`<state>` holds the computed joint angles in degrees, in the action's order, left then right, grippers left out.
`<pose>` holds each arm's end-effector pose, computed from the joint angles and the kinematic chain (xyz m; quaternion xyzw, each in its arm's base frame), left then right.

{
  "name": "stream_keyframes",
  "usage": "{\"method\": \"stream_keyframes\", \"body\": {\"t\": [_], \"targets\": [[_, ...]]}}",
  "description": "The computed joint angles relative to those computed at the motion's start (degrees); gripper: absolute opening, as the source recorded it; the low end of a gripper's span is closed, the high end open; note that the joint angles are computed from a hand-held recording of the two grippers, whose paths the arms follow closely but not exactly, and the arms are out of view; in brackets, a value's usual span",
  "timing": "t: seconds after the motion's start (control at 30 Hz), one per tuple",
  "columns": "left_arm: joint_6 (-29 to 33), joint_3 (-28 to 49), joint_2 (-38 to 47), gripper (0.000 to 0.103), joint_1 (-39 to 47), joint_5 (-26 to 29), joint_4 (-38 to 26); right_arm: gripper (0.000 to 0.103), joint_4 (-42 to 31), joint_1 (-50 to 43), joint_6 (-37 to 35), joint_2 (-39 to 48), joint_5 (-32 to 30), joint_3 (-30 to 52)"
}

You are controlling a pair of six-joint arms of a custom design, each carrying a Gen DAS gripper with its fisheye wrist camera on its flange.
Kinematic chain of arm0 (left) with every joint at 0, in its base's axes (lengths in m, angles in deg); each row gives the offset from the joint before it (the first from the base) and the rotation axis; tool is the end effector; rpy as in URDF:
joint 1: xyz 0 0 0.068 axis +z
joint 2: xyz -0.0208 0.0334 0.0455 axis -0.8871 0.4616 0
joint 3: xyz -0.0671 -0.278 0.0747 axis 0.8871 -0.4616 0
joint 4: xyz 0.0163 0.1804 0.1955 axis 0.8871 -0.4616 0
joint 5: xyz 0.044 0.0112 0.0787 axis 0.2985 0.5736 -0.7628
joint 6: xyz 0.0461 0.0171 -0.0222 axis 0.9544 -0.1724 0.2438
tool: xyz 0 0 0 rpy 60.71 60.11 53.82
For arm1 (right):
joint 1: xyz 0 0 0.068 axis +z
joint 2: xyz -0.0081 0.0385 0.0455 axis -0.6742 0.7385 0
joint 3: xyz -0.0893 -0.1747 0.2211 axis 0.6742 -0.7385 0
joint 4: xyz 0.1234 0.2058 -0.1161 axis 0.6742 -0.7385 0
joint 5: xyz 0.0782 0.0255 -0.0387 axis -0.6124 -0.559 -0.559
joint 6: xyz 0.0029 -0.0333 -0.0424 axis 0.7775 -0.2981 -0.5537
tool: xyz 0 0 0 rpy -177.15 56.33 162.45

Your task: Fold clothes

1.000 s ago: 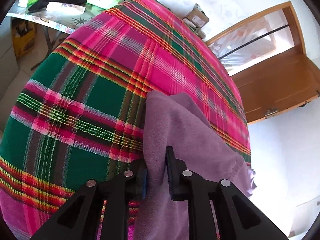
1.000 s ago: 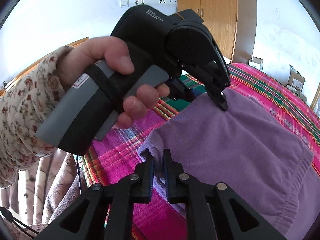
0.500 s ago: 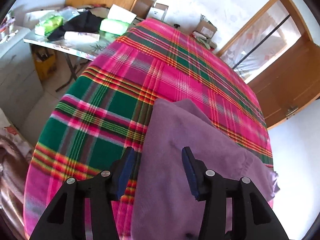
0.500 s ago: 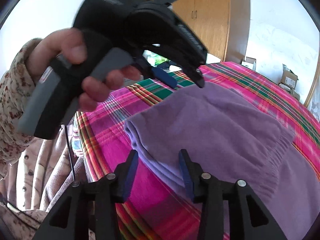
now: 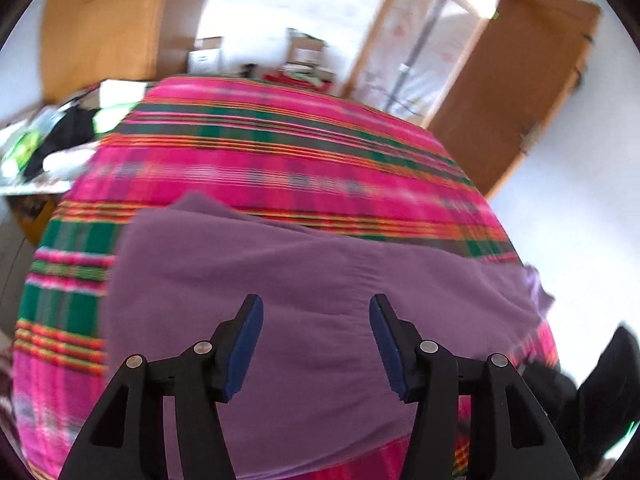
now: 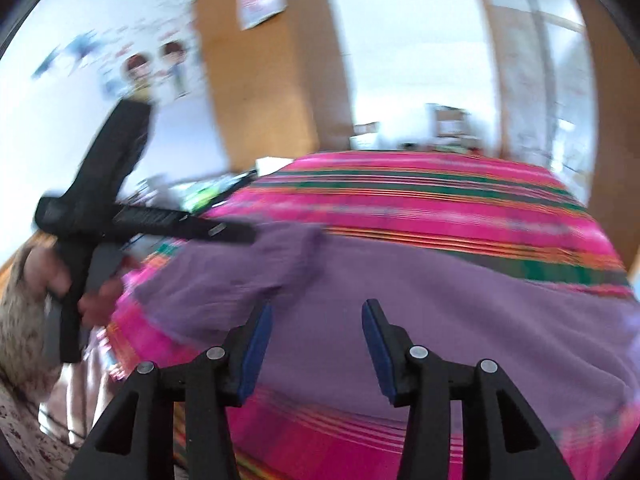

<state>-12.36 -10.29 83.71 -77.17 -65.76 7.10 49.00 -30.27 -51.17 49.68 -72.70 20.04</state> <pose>0.3116 -0.0828 0.1372 -0.0679 0.9265 -0.1380 0.3433 0.2877 0.0769 0.1185 -0.2263 0.8486 0.2164 0.4264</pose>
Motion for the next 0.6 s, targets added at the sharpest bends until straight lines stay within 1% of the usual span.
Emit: {"method": "stream_keyframes", "body": {"t": [0.13,0.27,0.33,0.37,0.47,0.53,0.6], "targets": [[3.04,4.68,4.69,0.058,-5.03,-1.28,-0.22,0.047,-2.54,-9.02,-0.79,-0.14,-0.51,0.38],[6.23,7.82,7.35,0.058,-10.53,-6.87,1.03,0.047,-3.37,-17.76,-3.28,-1.25,2.87,0.44],[6.52,9.84,9.43,0.058,-12.73,-9.5,1.83,0.047,-3.53,-21.2,-3.79,-0.93,2.51,1.21],[6.32,11.41,10.86,0.058,-13.46,-10.02,1.23,0.047,-4.46,-22.88,-4.63,-0.64,1.95,1.97],[5.7,16.76,15.3,0.058,-14.68,-9.29,-2.02,0.047,-8.04,-25.97,-9.0,1.32,2.33,5.05],[6.08,19.51,17.85,0.058,-15.64,-8.47,-3.28,0.047,-7.98,-26.64,-9.75,2.68,5.41,6.33],[6.92,21.71,20.27,0.058,-16.79,-7.85,-3.65,0.047,-8.09,-28.07,-9.97,3.95,6.94,7.67]]}}
